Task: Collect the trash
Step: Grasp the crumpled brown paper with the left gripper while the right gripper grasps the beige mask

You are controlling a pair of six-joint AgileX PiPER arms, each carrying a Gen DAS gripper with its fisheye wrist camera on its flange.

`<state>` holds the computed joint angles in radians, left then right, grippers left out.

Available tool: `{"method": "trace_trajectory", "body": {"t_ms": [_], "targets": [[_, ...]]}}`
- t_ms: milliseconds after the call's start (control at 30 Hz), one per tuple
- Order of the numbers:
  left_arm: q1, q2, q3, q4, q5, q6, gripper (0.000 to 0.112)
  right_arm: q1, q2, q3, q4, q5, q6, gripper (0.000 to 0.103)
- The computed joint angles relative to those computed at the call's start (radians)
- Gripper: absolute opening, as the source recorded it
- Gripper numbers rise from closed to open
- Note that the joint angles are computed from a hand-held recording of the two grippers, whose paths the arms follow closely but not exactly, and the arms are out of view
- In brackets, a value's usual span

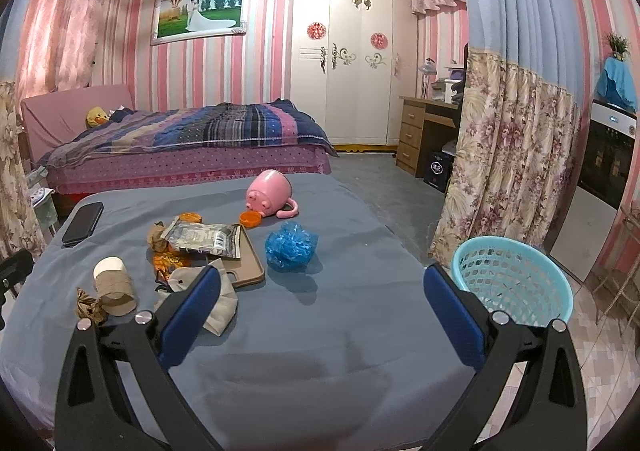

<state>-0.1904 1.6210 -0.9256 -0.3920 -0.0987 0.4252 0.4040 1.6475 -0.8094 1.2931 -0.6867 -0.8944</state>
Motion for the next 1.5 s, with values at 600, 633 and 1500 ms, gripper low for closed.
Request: {"method": "trace_trajectory", "body": {"t_ms": [600,633,1500], "targets": [[0.018,0.050,-0.020,0.135,-0.003,-0.136,0.098,-0.001,0.047,-0.021,-0.012,0.005,0.011,0.099],[0.021,0.054,-0.022,0.156,-0.002,-0.157,0.098,0.001,0.051,-0.023,-0.011,0.003,0.012,0.099],[0.117,0.222,-0.051,0.279,-0.059,-0.243,0.098,-0.083,0.191,-0.094,-0.143,0.037,0.098,0.099]]}}
